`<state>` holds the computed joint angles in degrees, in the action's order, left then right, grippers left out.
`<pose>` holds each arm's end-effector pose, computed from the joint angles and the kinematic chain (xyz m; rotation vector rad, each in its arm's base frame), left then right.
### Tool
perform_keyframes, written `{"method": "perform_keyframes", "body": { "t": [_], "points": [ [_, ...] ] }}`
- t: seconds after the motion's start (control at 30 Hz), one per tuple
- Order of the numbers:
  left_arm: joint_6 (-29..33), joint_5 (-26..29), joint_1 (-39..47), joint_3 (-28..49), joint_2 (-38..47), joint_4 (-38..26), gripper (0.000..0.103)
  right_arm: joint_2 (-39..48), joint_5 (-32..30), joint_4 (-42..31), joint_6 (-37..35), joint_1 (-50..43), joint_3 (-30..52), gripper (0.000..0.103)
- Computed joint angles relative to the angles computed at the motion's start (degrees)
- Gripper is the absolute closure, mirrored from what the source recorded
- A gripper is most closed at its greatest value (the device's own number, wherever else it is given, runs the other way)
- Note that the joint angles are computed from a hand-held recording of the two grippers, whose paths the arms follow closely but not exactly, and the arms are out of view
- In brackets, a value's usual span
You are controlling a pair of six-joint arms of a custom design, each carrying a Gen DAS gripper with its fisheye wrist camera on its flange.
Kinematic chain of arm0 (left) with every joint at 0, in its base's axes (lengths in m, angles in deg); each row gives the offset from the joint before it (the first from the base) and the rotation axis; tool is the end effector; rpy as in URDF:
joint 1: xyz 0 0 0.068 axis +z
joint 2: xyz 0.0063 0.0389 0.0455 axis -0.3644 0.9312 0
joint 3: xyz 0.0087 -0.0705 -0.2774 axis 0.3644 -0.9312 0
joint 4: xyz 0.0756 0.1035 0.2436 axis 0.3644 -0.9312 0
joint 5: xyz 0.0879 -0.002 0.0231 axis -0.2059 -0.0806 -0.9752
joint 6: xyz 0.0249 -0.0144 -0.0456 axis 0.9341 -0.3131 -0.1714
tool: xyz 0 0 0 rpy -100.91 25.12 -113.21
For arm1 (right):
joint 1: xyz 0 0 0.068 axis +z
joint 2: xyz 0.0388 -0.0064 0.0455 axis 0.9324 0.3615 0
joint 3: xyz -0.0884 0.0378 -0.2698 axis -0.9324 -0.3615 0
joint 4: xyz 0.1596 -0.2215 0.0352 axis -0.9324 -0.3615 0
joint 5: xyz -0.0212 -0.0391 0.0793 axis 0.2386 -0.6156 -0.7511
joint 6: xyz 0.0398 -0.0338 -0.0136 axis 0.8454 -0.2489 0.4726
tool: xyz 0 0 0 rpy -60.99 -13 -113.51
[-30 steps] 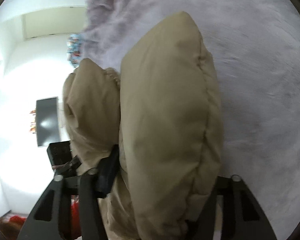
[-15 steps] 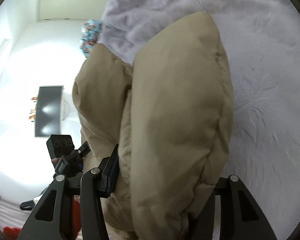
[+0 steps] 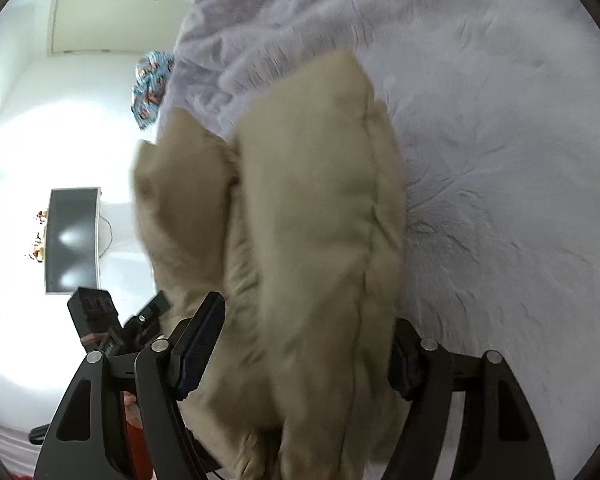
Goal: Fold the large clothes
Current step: 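Lower the folded jacket onto the bed and open both grippers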
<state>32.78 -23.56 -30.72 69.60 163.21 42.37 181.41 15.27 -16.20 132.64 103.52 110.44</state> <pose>0.2357 -0.0485 0.1636 -0.2518 2.7235 -0.5386 0.2257 0.1773 0.0678 0.2989 2.6847 1.2712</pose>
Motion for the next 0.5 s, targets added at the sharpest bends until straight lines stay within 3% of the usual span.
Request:
{"method": "perform_keyframes", "body": {
  "t": [0.2,0.3,0.5],
  "points": [
    [-2.66,-8.05,-4.83,1.48,-10.33,-11.99,0.008,-17.95,10.1,-10.38,4.44,6.18,-6.53,0.028],
    [-2.61,-8.96,-5.09,1.72,-15.75,-18.12,0.008,-29.49,11.65,-20.21,4.41,6.62,-8.43,0.028],
    [-4.15,-12.68,-7.07,2.77,-24.67,-28.34,0.008,-42.22,19.21,-34.52,7.31,14.0,-8.61,0.028]
  ]
}}
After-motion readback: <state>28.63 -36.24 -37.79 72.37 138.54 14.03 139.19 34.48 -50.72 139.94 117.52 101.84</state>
